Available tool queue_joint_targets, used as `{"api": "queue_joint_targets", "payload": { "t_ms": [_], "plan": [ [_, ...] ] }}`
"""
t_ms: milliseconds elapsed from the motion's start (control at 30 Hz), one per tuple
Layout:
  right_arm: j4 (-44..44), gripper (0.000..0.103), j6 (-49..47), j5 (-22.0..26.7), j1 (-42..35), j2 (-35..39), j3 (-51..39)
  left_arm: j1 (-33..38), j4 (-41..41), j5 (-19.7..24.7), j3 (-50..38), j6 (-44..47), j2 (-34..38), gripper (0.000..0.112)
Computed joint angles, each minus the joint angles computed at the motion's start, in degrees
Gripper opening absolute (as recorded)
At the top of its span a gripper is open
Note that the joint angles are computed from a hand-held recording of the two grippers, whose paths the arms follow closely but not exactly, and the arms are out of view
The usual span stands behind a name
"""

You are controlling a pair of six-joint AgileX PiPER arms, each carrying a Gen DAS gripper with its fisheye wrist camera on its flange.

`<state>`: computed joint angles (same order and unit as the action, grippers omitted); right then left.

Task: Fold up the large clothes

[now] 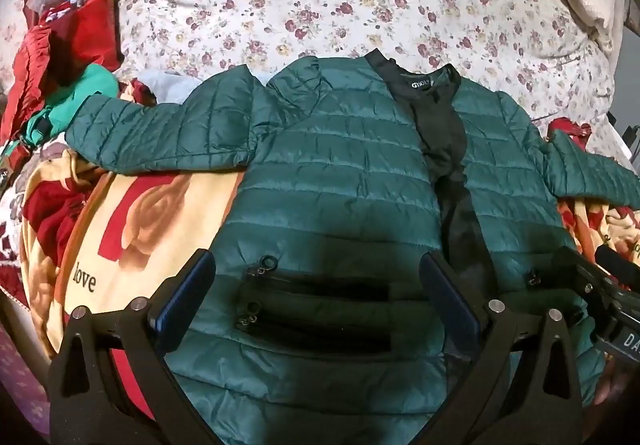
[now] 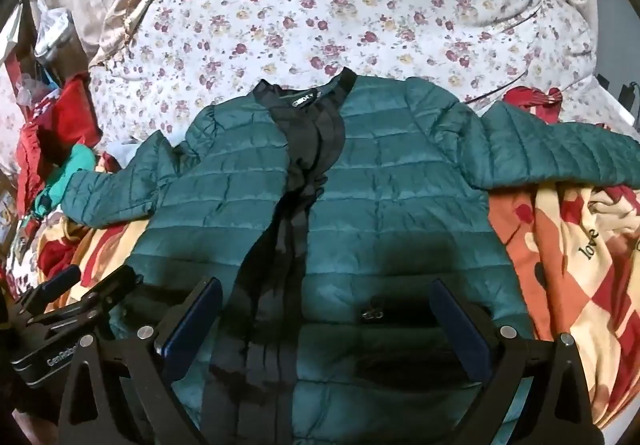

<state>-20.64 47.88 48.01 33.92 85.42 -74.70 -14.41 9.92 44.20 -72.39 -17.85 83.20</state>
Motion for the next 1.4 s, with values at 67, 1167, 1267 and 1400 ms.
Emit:
{"api": "queue_joint_targets", "payload": {
  "t_ms": [67,1167,1267,1400],
  "plan": [
    [-1.2,0.103,2.3,-0.2,1.0,-0.6,0.9,0.0,0.0,-0.3,0.2,-0.4,0.0,0.102],
    [5.9,0.103,-3.9,-0.2,-2.4,4.9,-2.2,1.8,-3.9,-1.3,0.4,1.4,3.1,0.102],
    [5.9,0.103,-4.2,-0.3,-2.5,5.6,-2.7,1.7,-3.4,-1.8,0.4,1.5,3.4,0.102],
    [5.6,0.103,-4.6,-0.4,-2.6,6.3,-3.2,2.1,-3.9,-2.4,0.2,2.0,3.7,0.102]
  ]
}}
